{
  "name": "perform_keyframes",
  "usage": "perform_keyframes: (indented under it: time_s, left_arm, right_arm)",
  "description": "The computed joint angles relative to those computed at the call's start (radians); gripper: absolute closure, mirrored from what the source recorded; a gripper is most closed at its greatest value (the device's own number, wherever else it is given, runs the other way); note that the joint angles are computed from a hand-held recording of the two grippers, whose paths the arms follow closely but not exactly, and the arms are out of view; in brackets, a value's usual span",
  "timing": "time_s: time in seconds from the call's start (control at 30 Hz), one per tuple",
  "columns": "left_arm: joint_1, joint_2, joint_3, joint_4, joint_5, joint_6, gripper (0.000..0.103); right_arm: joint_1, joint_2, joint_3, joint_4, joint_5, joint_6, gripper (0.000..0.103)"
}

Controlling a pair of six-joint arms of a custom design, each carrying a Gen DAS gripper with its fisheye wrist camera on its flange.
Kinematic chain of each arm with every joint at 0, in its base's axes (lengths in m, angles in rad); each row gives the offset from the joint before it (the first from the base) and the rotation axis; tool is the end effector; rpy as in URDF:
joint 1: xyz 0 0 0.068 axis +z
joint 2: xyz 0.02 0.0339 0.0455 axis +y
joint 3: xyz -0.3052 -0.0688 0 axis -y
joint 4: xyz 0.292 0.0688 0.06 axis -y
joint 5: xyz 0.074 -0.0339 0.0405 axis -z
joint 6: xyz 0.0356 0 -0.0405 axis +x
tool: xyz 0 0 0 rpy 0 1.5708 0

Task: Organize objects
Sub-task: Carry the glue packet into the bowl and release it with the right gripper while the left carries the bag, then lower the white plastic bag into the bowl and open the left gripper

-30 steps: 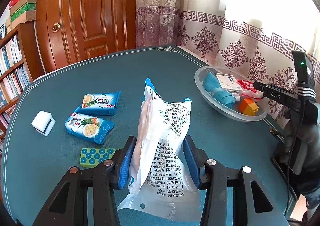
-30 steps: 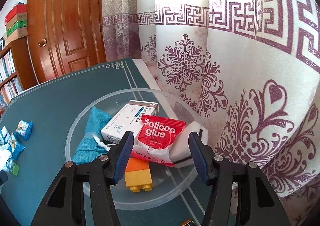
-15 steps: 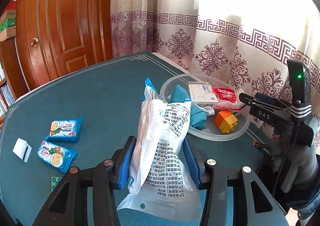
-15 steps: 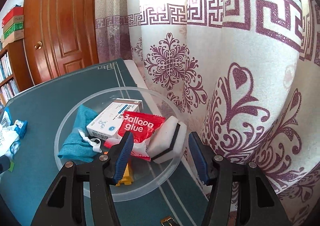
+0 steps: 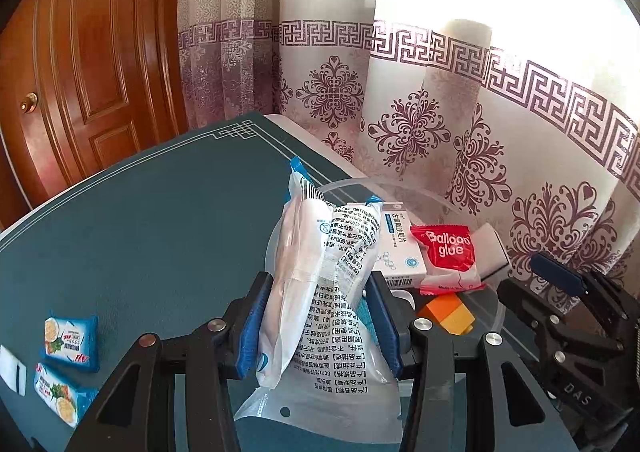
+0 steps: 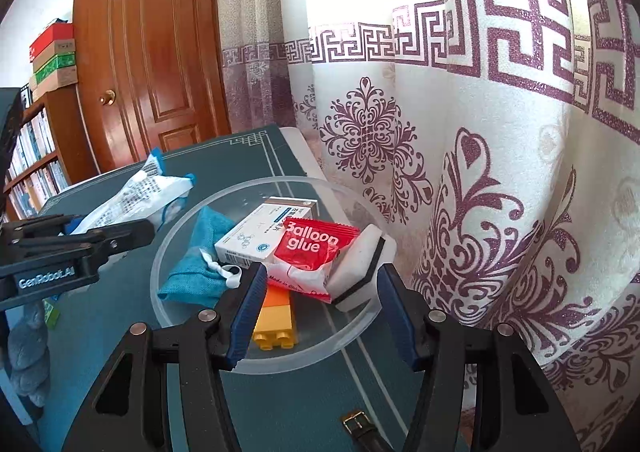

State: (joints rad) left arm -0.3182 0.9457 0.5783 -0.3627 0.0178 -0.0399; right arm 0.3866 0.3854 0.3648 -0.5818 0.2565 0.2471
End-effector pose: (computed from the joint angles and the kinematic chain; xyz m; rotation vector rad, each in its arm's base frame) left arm 0.2060 -0.0685 0.2390 0.3294 2.2858 -0.2041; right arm 0.1143 0.0368 0.2208 -0.0044 2.1522 0.0888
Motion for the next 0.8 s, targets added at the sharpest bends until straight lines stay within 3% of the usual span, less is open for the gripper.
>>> perform_keyframes:
  time_s: [0.47,0.5,0.6,0.8]
  left_arm:
    - [-0.064,0.297,0.132,0.128,-0.011,0.008,0.052]
    - [-0.065,0.307,0.139,0.127,-0.009,0.006,0.049]
    - [-0.062,0.299,0.129,0.151,-0.014,-0.005,0.022]
    - [-0.016,0.233,0.092,0.154,0.004,-0.017,0.018]
  right_arm:
    - [-0.114,-0.051,-0.007,-0.021,-0.136,-0.004,0.044]
    - [-0.119,-0.050,-0.007,-0.020,-0.141,-0.004,0.044]
    - [-0.139,-0.049,-0.010,-0.017,-0.160,-0.008,0.044]
    - [-0.153,-0.047,-0.013,-0.012,-0.175,-0.008,0.044]
